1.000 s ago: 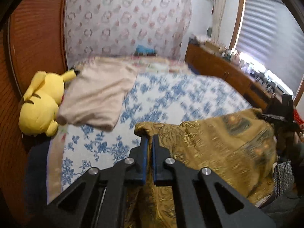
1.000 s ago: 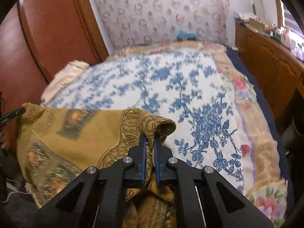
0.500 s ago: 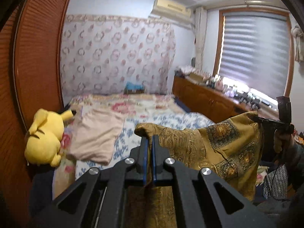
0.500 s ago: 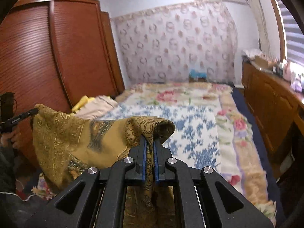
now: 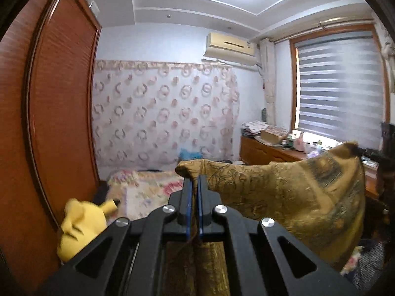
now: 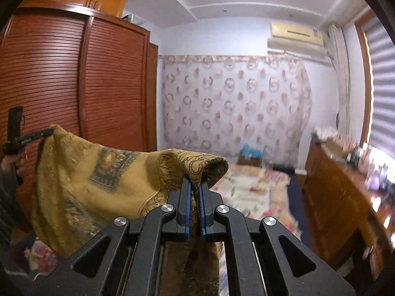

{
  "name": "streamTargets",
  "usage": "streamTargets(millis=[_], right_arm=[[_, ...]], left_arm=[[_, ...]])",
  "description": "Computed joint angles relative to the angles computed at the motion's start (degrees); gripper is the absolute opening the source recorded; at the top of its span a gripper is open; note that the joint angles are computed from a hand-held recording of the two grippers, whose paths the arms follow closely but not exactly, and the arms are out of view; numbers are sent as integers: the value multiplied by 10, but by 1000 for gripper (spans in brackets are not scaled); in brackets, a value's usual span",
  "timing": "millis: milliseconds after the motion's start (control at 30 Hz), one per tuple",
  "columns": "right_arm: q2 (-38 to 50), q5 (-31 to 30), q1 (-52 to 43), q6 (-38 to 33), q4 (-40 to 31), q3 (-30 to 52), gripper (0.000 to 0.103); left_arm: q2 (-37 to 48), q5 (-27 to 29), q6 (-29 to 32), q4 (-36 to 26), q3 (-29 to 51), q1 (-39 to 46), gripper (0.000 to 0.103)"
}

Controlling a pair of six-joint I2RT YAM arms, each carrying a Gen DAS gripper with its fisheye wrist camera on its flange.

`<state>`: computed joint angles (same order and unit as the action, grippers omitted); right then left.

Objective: Fold small clothes

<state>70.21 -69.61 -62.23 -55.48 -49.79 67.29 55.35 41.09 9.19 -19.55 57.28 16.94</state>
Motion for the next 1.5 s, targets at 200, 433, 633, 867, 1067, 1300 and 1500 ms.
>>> streamTargets(millis=[200, 433, 633, 867, 1067, 1300, 1500], right_arm=[[156, 300, 238, 265, 346, 42, 4], [523, 506, 336, 311, 371, 223, 32], [581, 480, 318, 257, 397, 189, 36], [552, 428, 279, 197, 413, 76, 39], [538, 419, 264, 178, 430, 11, 43], [538, 414, 248, 178, 432, -15, 47], [543, 430, 246, 191, 471, -38, 48]], left_arm=[[306, -201, 14, 93, 147, -146, 15], [564, -243, 50, 95, 222, -197, 41], [580, -265, 70, 150, 114, -226, 46], [558, -268, 50, 203, -2, -256, 47], [544, -267, 40, 222, -49, -271, 51], [551, -274, 32, 238, -69, -283, 59], [554, -277, 26, 294, -97, -284, 62]])
